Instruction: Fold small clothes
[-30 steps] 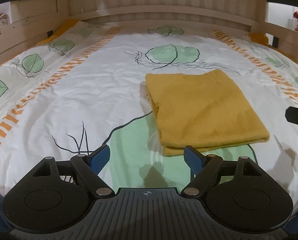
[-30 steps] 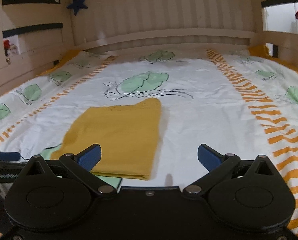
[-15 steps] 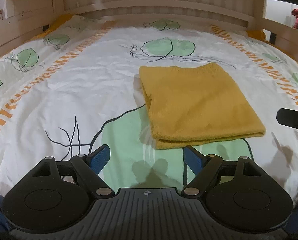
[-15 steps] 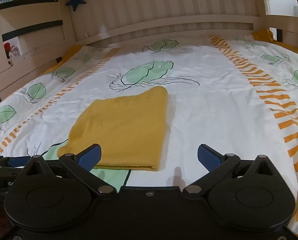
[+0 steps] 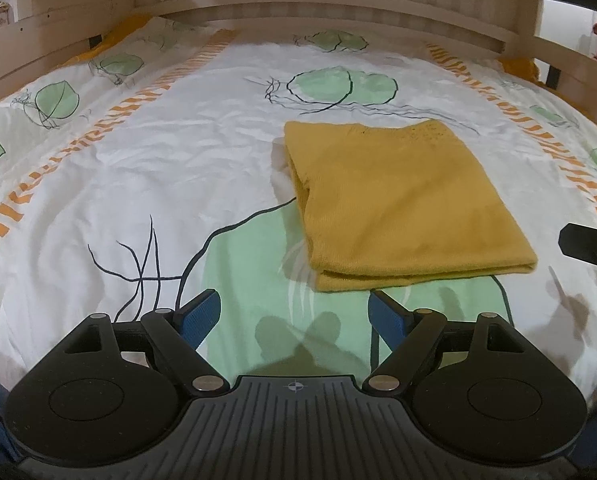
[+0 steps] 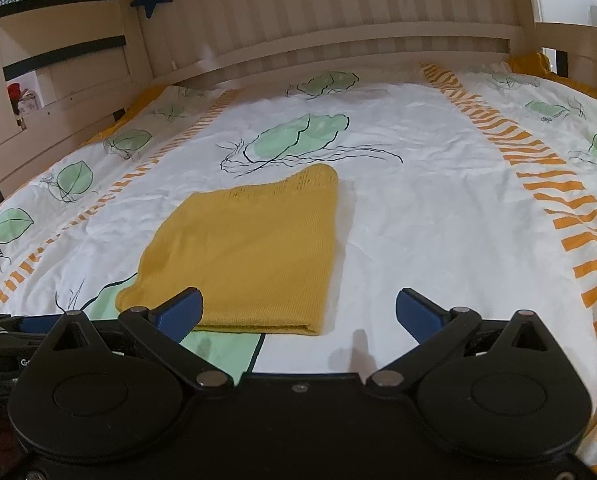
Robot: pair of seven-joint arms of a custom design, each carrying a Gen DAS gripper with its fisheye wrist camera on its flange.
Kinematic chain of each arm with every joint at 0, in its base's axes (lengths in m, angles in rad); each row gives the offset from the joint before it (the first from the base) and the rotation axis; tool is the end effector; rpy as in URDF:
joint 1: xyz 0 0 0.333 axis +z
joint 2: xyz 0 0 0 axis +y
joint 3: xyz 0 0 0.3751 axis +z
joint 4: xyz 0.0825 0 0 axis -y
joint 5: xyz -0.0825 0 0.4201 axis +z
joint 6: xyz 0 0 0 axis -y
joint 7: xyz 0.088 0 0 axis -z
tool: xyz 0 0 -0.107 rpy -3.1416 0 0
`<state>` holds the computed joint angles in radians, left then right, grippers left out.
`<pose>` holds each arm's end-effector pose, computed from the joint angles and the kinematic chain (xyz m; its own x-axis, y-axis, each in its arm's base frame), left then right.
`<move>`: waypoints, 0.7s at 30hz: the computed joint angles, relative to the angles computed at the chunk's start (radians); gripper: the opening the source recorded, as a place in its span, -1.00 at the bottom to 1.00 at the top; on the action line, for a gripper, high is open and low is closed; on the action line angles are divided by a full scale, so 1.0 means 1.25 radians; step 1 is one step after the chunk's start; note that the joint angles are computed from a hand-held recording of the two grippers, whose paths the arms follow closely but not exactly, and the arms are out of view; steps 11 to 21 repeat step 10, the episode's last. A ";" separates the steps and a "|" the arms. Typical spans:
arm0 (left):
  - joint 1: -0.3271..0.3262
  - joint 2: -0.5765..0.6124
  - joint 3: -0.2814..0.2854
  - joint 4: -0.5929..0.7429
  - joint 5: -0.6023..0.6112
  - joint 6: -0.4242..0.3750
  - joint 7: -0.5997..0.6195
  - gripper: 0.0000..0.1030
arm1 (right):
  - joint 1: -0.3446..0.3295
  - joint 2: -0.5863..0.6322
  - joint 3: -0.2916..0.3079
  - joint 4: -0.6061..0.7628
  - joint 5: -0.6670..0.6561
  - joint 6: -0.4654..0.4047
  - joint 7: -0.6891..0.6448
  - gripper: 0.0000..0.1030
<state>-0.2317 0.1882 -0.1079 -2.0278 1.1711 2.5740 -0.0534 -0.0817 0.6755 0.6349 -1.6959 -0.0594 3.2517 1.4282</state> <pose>0.6090 -0.2282 0.4228 0.3683 -0.9297 -0.0058 -0.6370 -0.2478 -0.7300 0.7204 0.3135 0.4071 0.5187 -0.8283 -0.2119 -0.5405 -0.1256 -0.8319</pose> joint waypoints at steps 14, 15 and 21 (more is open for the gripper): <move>-0.003 0.001 0.002 0.001 0.019 -0.002 -0.017 0.56 | -0.003 0.002 0.005 0.002 0.004 -0.005 -0.002 0.99; -0.003 0.001 0.002 0.001 0.019 -0.002 -0.017 0.56 | -0.003 0.002 0.005 0.002 0.004 -0.005 -0.002 0.99; -0.003 0.001 0.002 0.001 0.019 -0.002 -0.017 0.56 | -0.003 0.002 0.005 0.002 0.004 -0.005 -0.002 0.99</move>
